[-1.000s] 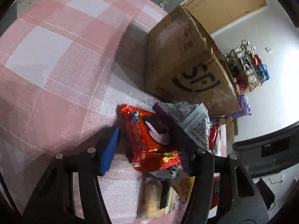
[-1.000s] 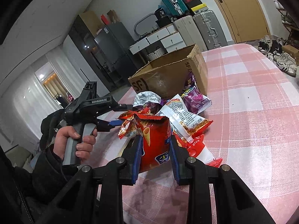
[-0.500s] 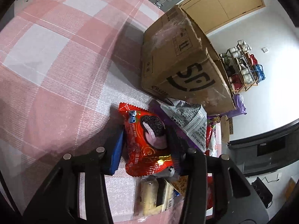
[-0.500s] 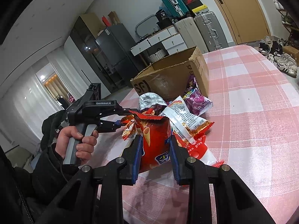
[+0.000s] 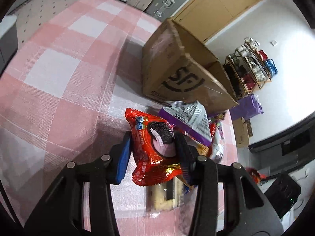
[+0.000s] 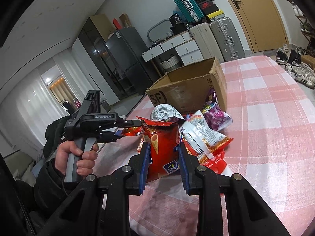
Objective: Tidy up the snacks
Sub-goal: 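Lift both packs over the SF box and open both tools to drop them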
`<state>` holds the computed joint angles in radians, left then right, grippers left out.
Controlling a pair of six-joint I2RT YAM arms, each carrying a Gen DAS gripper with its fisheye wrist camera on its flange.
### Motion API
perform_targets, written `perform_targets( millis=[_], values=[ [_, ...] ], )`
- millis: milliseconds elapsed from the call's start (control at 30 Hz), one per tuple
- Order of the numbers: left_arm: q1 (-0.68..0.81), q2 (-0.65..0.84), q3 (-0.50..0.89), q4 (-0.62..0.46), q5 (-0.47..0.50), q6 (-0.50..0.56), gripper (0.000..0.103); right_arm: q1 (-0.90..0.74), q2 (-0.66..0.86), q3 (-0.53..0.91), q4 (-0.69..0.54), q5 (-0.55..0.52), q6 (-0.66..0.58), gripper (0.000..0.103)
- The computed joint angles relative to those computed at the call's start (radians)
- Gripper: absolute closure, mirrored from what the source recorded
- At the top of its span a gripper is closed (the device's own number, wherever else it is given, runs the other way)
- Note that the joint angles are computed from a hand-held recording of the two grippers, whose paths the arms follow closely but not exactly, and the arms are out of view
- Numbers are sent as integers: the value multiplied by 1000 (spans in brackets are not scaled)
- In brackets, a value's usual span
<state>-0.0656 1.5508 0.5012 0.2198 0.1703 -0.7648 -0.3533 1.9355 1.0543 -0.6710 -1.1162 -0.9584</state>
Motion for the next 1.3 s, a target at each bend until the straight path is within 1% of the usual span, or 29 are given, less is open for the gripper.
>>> perform_targets(
  millis=[167, 200, 333, 433, 533, 633, 833, 933, 1067, 1300],
  values=[
    [-61, -157, -39, -76, -68, 1, 62, 21, -19, 1, 29, -7, 45, 75],
    [-86, -230, -61, -118, -90, -8, 62, 25, -24, 3, 31, -11, 51, 75],
    [-131, -366, -53, -224, -143, 9, 62, 43, -46, 15, 47, -28, 85, 75],
    [-172, -439, -26, -302, -193, 14, 62, 64, -54, 28, 69, -38, 122, 75],
    [-213, -456, 26, -357, -249, 36, 62, 86, -58, 50, 87, -45, 167, 75],
    [-241, -453, 83, -405, -288, 62, 62, 105, -66, 73, 110, -58, 210, 75],
    [-246, -382, 211, -460, -305, 122, 62, 143, -61, 151, 165, -79, 327, 75],
    [-234, -332, 290, -495, -302, 158, 62, 165, -50, 190, 215, -75, 405, 75],
    [-217, -263, 391, -527, -294, 191, 62, 191, -26, 247, 249, -70, 480, 75],
    [-156, -98, 596, -579, -244, 250, 62, 243, 37, 386, 307, -48, 621, 75]
  ],
)
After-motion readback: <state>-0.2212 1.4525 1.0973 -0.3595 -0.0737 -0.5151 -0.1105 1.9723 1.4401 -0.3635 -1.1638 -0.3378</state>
